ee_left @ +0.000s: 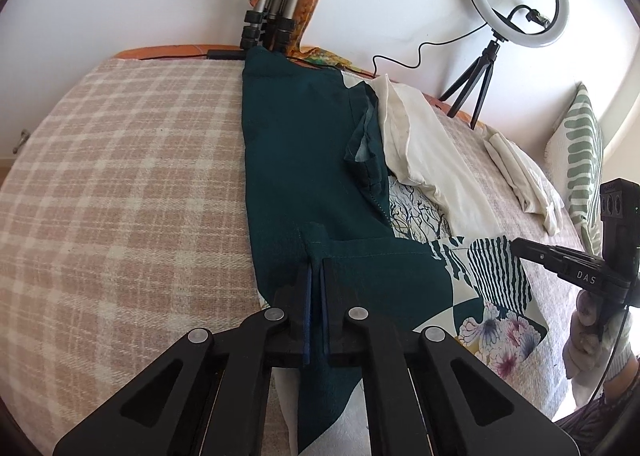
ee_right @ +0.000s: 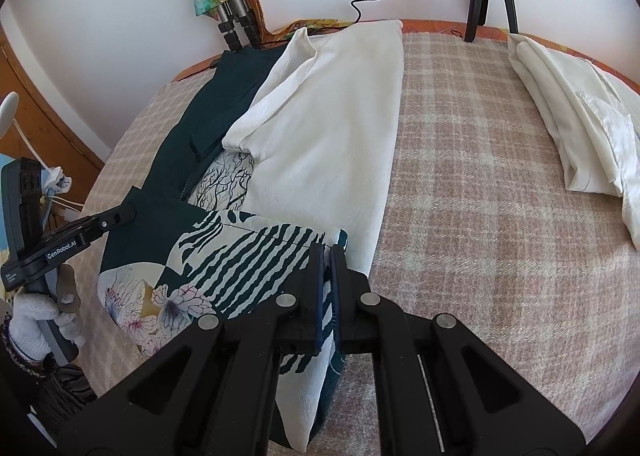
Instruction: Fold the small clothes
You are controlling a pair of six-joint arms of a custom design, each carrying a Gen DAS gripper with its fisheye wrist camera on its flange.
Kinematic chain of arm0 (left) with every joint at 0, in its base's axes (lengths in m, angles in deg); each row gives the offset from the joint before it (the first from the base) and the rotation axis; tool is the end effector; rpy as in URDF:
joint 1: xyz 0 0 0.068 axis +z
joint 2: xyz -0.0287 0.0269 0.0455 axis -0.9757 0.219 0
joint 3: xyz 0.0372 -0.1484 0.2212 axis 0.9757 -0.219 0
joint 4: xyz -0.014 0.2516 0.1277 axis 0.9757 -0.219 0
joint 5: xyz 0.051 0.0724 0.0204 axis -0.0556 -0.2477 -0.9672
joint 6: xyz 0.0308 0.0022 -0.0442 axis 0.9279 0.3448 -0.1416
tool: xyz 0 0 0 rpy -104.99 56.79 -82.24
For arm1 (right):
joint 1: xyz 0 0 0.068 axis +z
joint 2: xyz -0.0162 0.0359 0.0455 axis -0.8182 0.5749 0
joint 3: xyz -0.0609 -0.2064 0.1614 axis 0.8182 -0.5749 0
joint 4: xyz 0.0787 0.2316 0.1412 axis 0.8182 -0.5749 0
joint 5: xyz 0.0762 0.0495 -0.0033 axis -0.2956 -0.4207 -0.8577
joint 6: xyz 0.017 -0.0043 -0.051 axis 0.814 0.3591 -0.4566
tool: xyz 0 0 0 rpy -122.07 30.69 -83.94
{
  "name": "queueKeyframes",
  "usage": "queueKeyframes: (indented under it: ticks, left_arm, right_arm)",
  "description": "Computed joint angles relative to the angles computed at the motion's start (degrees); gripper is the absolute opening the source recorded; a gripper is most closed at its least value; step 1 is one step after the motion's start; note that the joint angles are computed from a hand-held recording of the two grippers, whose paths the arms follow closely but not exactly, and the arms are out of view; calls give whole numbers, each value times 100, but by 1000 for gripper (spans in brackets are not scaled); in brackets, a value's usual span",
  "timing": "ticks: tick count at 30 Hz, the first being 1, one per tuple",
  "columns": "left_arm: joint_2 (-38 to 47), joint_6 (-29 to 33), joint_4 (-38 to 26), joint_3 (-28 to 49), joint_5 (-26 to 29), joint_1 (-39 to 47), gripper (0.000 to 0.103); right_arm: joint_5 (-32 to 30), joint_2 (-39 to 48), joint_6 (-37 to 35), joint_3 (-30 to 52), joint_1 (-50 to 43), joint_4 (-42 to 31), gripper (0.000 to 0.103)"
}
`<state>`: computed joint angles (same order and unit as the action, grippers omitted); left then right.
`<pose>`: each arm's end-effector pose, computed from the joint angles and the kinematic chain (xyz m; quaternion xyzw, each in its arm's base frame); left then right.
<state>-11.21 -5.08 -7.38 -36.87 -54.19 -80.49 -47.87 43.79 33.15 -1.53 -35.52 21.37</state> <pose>0.1900 -0.0117 0.2330 -0.1718 0.9167 -0.1029 0.3457 0.2900 0.1151 0.2157 -0.2620 0.9025 0.2021 0.2757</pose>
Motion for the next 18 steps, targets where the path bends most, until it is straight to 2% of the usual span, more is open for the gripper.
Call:
queueKeyframes:
  ticks: [2, 5, 8, 11, 12, 15, 18]
  left_arm:
    - [-81, 58, 29, -35, -151, 9, 2]
    - [139, 110, 115, -64, -84, 146, 2]
    - [515, 74, -125, 125, -6, 198, 8]
    - [302, 54, -338, 222, -193, 33, 9]
    - [154, 48, -398, 231, -356, -88, 11]
    - [-208, 71, -506, 249, -501, -426, 11]
    - [-265, 47, -606, 320, -661, -917, 11]
  right_arm:
    - [154, -25, 75, 1, 90, 156, 4]
    - [614, 141, 223, 49, 201, 359, 3]
    - [1026, 283, 298, 113, 225, 355, 3]
    - [781, 143, 190, 101, 139, 182, 3]
    - [545, 142, 167, 146, 70, 35, 5]
    - [-28, 169, 199, 130, -121, -126, 33]
    - [-59, 311, 148, 146, -109, -184, 33]
